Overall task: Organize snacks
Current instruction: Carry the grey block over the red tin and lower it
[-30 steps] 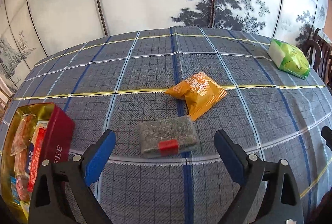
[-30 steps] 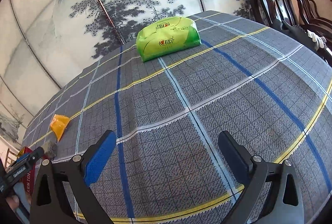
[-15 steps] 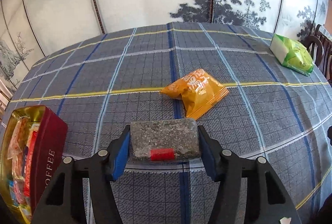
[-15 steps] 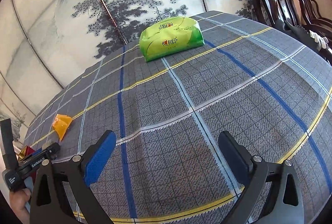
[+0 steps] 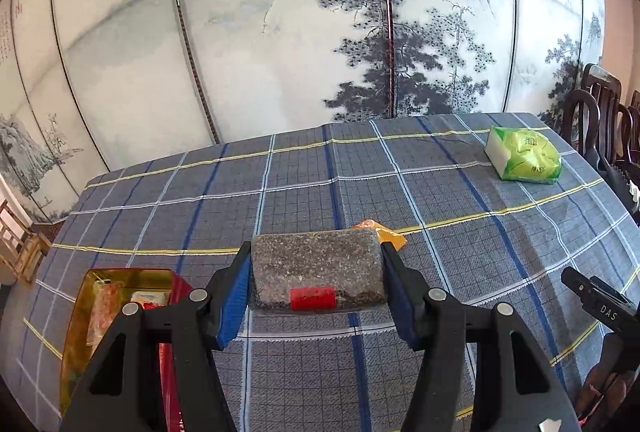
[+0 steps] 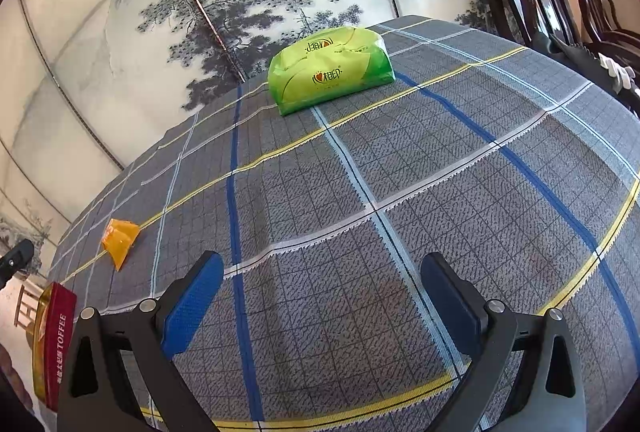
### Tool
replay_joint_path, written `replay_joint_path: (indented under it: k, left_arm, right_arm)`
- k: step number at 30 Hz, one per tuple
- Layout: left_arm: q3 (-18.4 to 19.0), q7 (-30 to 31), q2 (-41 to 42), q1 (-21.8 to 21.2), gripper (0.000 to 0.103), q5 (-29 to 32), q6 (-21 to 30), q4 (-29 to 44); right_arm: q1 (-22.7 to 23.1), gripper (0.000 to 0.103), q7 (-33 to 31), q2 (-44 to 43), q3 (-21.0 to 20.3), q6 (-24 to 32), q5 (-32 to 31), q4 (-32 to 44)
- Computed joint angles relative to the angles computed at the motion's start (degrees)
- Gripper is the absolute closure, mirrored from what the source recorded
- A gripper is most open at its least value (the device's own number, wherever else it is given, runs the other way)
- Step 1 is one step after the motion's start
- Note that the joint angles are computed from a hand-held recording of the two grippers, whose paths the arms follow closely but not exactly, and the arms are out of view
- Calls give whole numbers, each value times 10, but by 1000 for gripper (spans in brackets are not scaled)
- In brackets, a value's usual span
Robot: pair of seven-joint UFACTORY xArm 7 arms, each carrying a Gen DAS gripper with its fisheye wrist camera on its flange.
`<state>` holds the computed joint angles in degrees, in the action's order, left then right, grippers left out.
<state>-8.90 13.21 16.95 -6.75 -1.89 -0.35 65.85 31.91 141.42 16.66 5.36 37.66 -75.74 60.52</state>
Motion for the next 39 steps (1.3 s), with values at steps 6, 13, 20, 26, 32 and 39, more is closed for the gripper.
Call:
replay_joint_path:
  k: [6,13,20,26,32,39]
  left_arm:
    - [3,5,-3,27,47,-12,7,8]
    - [29,3,5,42,47,-6,13,26]
    - [1,62,18,119,47,-40,35,49]
    - [-9,128,29,181,47,-99,85,78]
    - [39,144,32,180,47,-96,96,69]
    - [42,165,27,196,47,-110,107,40]
  right_arm:
    - [0,4,-1,0,0,-1,0,0]
    - [0,3,-1,0,0,-1,0,0]
    - [0,2,-2,1,-1,-1,1,1]
    - [1,2,-2,2,-1,-1,1,2]
    - [1,2,-3,3,-1,-1,2,3]
    - [2,2,-4,3,-2,-1,3,4]
